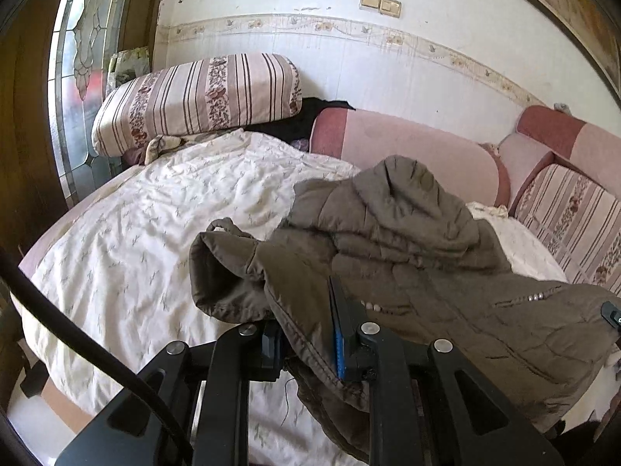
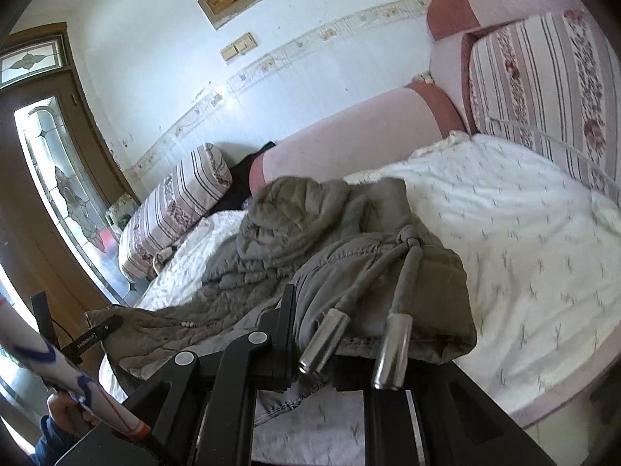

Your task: Fold large clothes

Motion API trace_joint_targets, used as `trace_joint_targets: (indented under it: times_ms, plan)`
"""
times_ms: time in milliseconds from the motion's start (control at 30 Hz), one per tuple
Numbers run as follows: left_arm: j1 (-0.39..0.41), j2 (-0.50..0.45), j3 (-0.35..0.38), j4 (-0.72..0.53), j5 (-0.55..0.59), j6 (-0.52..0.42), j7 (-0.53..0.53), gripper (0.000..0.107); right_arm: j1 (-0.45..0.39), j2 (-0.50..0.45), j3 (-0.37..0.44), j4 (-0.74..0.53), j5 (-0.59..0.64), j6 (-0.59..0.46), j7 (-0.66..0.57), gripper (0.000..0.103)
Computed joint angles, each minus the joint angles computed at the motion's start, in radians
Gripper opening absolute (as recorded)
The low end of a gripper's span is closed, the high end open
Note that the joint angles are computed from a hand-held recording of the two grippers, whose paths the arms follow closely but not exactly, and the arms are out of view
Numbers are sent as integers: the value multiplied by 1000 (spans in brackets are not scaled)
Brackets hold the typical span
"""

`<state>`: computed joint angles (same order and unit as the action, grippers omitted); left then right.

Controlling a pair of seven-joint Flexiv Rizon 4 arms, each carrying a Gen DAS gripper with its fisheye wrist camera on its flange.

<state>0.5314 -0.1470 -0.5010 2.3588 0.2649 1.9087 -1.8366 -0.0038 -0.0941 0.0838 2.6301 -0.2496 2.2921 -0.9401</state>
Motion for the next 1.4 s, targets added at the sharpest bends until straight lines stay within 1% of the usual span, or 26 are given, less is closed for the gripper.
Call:
trace_joint_targets:
  times_ms: [33, 133, 233, 300, 333, 400, 500, 567, 600, 633, 667, 700, 733, 767, 800, 833, 867, 933, 1033, 1133, 1233, 1300, 1367, 1400]
  plan:
    - [22, 3, -28, -14, 0, -15, -4, 19, -1, 6, -4, -18, -5, -17, 2, 13]
    - [41, 2, -74, -49, -37, -40, 26, 19, -20, 5, -15, -70, -61, -42, 45, 13]
    - [21, -21, -83, -101, -89, -66, 69, 20, -29, -8, -24, -143, -88, -84, 62, 13]
    - [29, -53, -115, -157, -130, -94, 94, 22, -38, -26, -31, -210, -113, -127, 78, 13]
    - [20, -72, -118, -190, -152, -112, 108, 22, -49, -38, -31, -239, -134, -140, 95, 13]
    - [-41, -116, -76, -269, -191, -150, 136, 24, -94, -83, -25, -323, -221, -170, 168, 13]
    - [-179, -186, 43, -412, -240, -220, 161, 27, -151, -158, -3, -451, -316, -218, 248, 13]
    - [-299, -249, 158, -548, -254, -289, 164, 30, -178, -229, 19, -574, -362, -284, 285, 13]
    - [-328, -269, 188, -589, -258, -308, 166, 33, -214, -269, 54, -637, -399, -317, 313, 13]
    - [-372, -309, 229, -662, -275, -338, 173, 34, -250, -306, 93, -691, -427, -349, 333, 13]
    - [-396, -338, 254, -715, -288, -365, 179, 38, -294, -358, 149, -767, -458, -398, 354, 13]
    - [-419, -367, 279, -768, -302, -393, 182, 42, -322, -391, 189, -812, -468, -430, 354, 13]
    - [-433, -396, 294, -819, -321, -423, 188, 44, -352, -444, 241, -885, -481, -484, 352, 13]
    - [-434, -421, 292, -859, -344, -443, 203, 48, -369, -494, 285, -955, -483, -540, 342, 13]
    - [-434, -441, 290, -890, -365, -459, 218, 51, -372, -525, 305, -994, -477, -572, 327, 13]
    - [-442, -468, 300, -936, -384, -485, 226, 52, -364, -565, 318, -1056, -471, -620, 311, 13]
    - [-454, -483, 317, -964, -396, -497, 230, 52, -342, -595, 307, -1107, -463, -656, 300, 13]
    - [-465, -510, 336, -1005, -418, -473, 248, 52, -315, -645, 297, -1187, -447, -714, 273, 13]
    - [-492, -543, 391, -1054, -442, -442, 261, 54, -290, -726, 301, -1301, -404, -801, 237, 13]
    - [-477, -563, 364, -1057, -481, -429, 324, 54, -249, -792, 266, -1395, -371, -871, 217, 13]
    - [-465, -595, 304, -1048, -505, -430, 422, 55, -211, -855, 233, -1487, -334, -938, 206, 14]
    - [-490, -634, 294, -1068, -512, -473, 476, 55, -198, -897, 237, -1550, -304, -989, 180, 16]
    - [-518, -684, 285, -1103, -524, -508, 524, 55, -200, -919, 253, -1572, -259, -999, 160, 18]
    - [-542, -708, 302, -1124, -524, -514, 526, 55, -208, -923, 270, -1571, -235, -991, 143, 23]
